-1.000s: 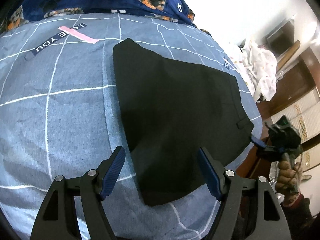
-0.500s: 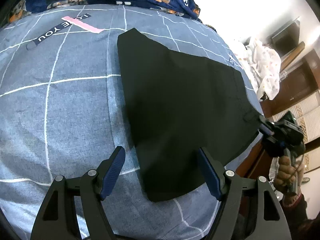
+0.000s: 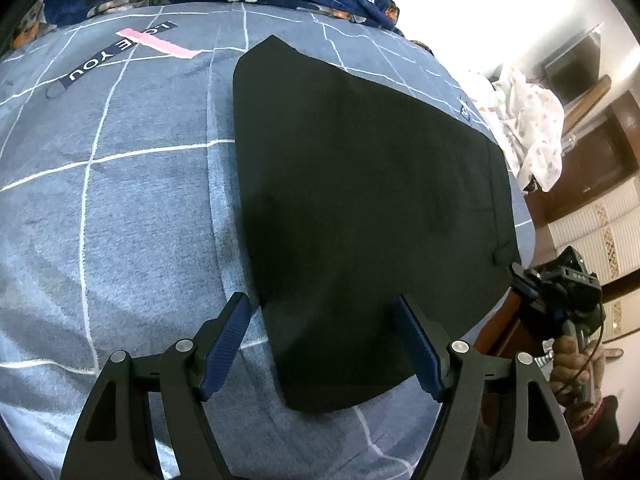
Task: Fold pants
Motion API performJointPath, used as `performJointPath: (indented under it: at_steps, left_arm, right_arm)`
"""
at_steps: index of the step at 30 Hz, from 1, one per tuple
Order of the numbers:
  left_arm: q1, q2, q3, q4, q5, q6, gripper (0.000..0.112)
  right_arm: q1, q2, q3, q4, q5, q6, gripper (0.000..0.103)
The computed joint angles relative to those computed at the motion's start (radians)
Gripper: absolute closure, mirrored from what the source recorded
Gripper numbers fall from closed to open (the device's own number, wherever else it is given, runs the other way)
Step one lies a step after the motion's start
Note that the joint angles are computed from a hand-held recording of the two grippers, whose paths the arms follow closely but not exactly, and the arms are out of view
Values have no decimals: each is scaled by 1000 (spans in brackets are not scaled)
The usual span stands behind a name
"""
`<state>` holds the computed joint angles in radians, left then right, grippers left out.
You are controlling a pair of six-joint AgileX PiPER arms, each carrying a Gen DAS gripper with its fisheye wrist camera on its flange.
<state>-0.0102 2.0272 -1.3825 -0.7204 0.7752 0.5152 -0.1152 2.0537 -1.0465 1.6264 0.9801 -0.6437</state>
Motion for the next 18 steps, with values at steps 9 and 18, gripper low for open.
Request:
performJointPath:
  at_steps: [9, 18]
  left_arm:
    - [-31, -6, 21, 12, -52, 5, 36]
    - [-24, 2, 15, 5, -42, 26, 34]
  right_arm:
    - [-8, 28, -57, -57, 52, 153, 95]
    - [0, -23, -151, -226, 36, 277, 67]
